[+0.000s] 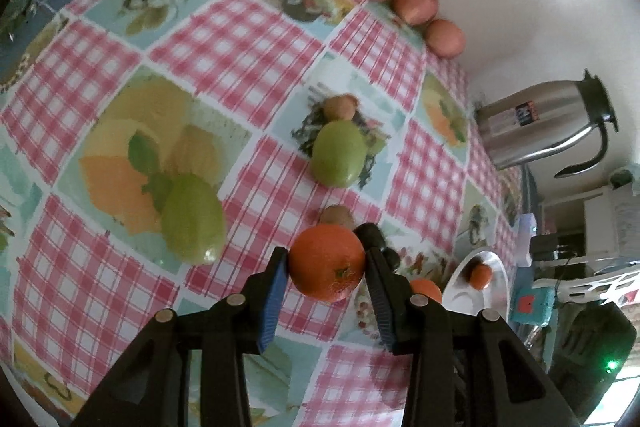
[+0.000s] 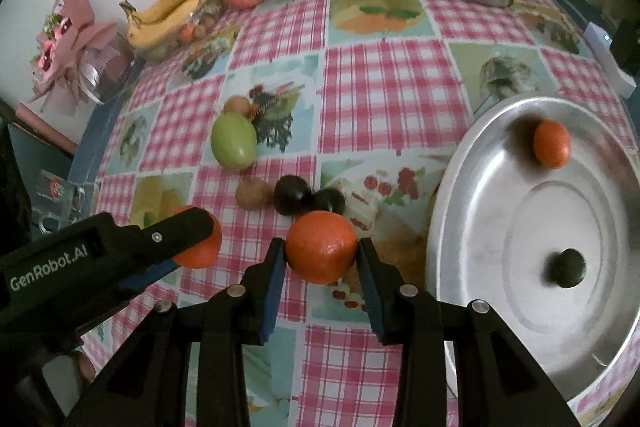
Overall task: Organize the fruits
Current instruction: 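Carry the tangerine in the left tool over the plate while the right tool carries its tangerine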
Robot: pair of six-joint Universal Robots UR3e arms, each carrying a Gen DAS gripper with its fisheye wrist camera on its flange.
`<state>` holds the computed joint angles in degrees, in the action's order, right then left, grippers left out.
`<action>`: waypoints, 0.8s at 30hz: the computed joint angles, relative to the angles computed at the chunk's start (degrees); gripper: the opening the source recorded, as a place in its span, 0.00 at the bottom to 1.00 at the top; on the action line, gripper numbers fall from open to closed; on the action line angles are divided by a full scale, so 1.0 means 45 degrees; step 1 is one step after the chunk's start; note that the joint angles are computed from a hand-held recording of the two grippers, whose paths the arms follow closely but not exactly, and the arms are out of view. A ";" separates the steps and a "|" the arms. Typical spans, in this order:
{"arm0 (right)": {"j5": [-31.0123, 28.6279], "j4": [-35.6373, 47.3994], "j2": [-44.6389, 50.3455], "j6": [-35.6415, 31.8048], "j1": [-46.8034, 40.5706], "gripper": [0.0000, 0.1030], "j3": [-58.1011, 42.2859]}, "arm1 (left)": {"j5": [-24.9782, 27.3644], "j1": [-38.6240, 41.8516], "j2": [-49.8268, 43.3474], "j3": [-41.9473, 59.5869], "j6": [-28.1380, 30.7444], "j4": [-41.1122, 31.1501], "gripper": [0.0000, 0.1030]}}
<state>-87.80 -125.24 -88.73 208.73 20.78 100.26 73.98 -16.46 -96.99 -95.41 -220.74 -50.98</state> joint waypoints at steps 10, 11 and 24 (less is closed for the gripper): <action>-0.1182 0.1051 -0.1100 0.0416 -0.0151 0.36 0.0074 | 0.0611 -0.0503 0.0033 0.0405 0.0012 0.0329 0.40; -0.1262 0.1181 -0.1299 0.0473 -0.0276 0.36 0.0194 | 0.0699 -0.0623 -0.0101 0.0533 0.0022 0.0352 0.40; -0.1575 0.1968 -0.3187 0.0740 -0.2034 0.36 0.1739 | 0.1579 -0.2408 -0.1620 0.2817 0.1032 -0.0285 0.40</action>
